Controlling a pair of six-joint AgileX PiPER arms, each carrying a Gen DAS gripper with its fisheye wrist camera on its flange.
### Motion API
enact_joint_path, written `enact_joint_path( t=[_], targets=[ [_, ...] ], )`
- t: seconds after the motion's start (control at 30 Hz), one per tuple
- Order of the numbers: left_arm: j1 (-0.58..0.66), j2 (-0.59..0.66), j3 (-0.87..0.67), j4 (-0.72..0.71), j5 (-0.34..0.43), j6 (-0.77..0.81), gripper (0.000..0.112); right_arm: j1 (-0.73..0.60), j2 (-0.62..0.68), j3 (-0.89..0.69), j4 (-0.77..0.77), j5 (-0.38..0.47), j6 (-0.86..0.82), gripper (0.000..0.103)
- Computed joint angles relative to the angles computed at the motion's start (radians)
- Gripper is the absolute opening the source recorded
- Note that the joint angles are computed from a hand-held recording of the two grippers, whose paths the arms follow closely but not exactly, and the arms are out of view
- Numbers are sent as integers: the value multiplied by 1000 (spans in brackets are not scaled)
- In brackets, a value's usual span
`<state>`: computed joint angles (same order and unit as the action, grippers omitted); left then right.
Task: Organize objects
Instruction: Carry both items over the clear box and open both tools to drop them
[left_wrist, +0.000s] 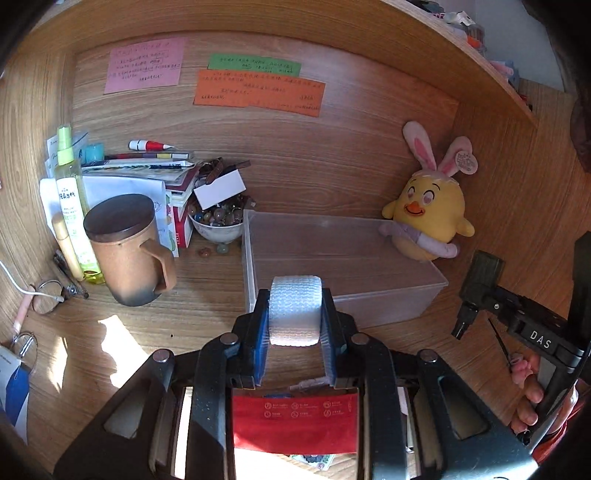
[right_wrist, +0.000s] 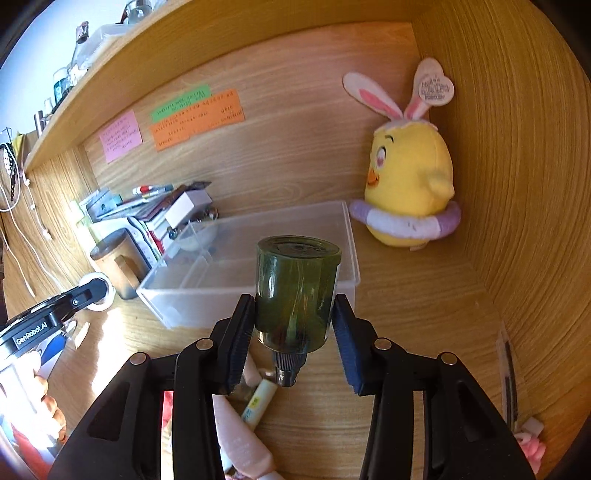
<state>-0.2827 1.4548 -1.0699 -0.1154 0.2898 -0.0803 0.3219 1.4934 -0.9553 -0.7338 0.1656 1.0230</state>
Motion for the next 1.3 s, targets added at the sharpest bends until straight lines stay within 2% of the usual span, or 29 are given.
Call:
enact_joint_path(
  t=[0.3, 0.47, 0.7, 1.3],
  targets=[
    [-6, 108, -164, 37, 62, -21, 24, -24, 64, -150, 62, 23, -123, 39],
    [-5, 195, -279, 44, 123, -20, 24, -25, 135, -259, 15, 74, -125, 39],
    [1, 337, -451, 17, 234, 3, 24, -34, 271, -418, 144, 154, -322, 39],
    [-49, 567, -706, 209, 415, -115, 24, -60, 482, -610, 535, 286, -790, 39]
  ],
)
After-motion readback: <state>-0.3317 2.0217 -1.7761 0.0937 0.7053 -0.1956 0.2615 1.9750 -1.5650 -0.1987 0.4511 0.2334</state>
